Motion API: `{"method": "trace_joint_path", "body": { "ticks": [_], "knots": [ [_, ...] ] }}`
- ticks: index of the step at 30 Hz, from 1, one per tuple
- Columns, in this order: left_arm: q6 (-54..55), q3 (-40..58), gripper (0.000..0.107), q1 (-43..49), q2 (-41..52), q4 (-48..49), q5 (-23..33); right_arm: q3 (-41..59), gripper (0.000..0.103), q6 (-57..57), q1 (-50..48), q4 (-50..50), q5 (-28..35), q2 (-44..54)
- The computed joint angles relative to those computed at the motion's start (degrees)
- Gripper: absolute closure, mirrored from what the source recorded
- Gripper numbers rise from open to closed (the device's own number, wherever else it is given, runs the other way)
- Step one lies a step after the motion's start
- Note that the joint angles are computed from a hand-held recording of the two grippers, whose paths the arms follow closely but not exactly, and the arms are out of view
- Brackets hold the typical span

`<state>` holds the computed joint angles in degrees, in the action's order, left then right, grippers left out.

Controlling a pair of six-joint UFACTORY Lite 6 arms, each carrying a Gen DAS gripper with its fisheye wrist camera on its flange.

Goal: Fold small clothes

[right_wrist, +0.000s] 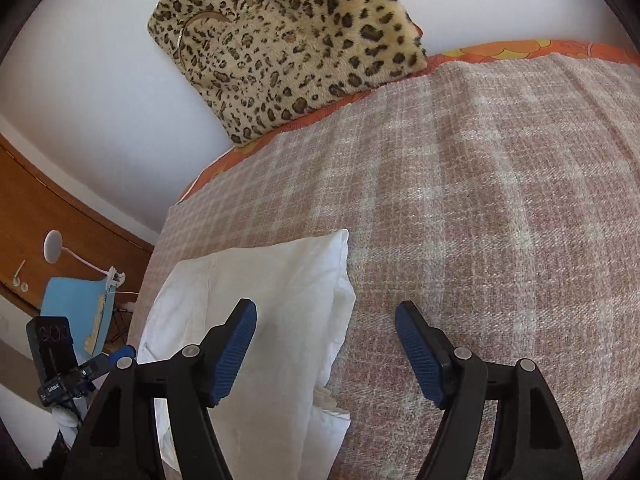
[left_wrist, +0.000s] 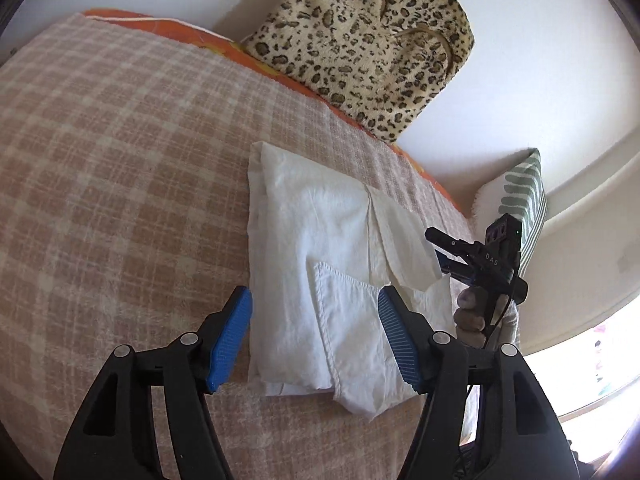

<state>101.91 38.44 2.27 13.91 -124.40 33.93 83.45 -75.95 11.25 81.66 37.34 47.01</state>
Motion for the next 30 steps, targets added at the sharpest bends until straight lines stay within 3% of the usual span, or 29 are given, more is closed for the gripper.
{"method": "trace_joint_path", "body": {
  "ticks": [2, 5, 7, 8, 10, 11, 12, 14, 15, 18, 23, 30],
  "knots": [
    [-1.57, -0.4, 0.042, 1.06, 2.56, 0.98, 2.86, 0.78, 0.022, -0.77, -0.94, 2.03, 3.05, 1.28],
    [-0.89, 0.24, 0.042, 0.27, 5.06, 0.01, 2.45, 2.65, 0.022, -0.41, -1.55, 4.07, 7.63, 3.96],
    [-0.95, 0.32, 0.042, 0.64, 6.77, -0.04, 4.38, 3.24, 0.026, -0.57, -0.78, 3.74, 8.17, 4.42],
    [-1.2, 0.44, 0.042, 0.87, 7.89, 0.08, 5.64, 4.64, 0.034, 0.79, -0.41, 2.11, 9.49, 5.46],
    [1.79, -0.1, 0.045, 0.39, 8.59, -3.09, 7.56, 3.69, 0.037, -0.92, 0.79, 2.72, 8.62, 5.05],
    [1.29, 0.71, 0.05, 0.04, 9.27, -2.18, 7.96, 3.28, 0.042, -1.38, 1.46, 2.81, 7.43, 4.66],
    [0.49, 1.89, 0.056, -0.71, 9.74, -1.63, 7.31, 3.43, 0.057, -0.74, 1.84, 2.38, 6.7, 4.65],
    [3.95, 1.6, 0.083, -2.96, 8.66, -5.36, 4.92, 4.17, 0.076, 1.34, 1.75, 2.16, 7.03, 5.45],
    [5.34, 1.34, 0.085, -3.71, 7.97, -6.49, 4.05, 3.6, 0.084, 1.1, 1.77, 2.72, 6.6, 5.12],
    [8.47, 0.63, 0.092, -5.61, 4.55, -8.96, 1.25, 0.28, 0.093, -1.22, 3.2, 2.91, 2.58, 1.13],
    [14.03, 0.09, 0.094, -10.07, -1.26, -14.36, -2.26, -5.23, 0.097, -5.22, 3.04, 4.01, 1.12, -7.31],
    [12.3, 11.78, 0.095, -17.91, 5.61, -15.05, -4.96, -9.1, 0.098, -5.31, -4.11, 2.12, 3.22, -15.55]
  ]
}}
